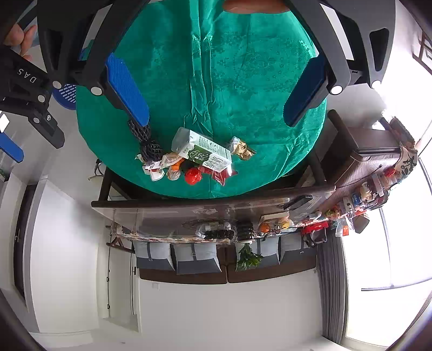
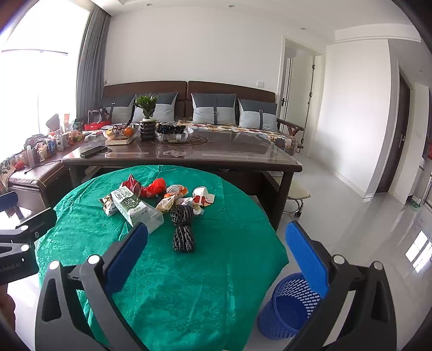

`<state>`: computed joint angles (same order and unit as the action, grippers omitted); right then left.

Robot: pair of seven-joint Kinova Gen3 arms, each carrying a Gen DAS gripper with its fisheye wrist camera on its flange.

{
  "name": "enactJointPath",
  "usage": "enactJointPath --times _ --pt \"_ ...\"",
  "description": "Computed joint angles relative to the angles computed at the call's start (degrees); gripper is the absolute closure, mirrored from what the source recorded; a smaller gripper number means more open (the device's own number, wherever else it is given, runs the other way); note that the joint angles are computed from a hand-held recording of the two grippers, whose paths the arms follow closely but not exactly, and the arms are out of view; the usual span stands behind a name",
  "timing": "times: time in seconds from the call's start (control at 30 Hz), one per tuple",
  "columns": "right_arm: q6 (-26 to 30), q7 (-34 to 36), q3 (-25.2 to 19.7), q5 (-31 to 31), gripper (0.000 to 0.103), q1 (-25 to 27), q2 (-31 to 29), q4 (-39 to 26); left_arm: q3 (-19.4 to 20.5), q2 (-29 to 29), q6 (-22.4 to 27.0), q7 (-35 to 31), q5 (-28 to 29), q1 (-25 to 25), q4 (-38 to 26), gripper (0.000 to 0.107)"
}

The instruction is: Collect trash

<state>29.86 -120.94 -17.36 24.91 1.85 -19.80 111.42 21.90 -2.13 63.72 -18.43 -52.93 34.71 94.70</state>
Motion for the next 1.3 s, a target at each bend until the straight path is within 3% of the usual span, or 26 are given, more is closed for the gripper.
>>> enactJointPath --times 1.3 --pt "0.2 3.3 0.8 -2.5 0.005 0.8 -1.2 -0.4 -0.4 1.9 2.4 1.6 -1.1 3.1 -1.7 0.008"
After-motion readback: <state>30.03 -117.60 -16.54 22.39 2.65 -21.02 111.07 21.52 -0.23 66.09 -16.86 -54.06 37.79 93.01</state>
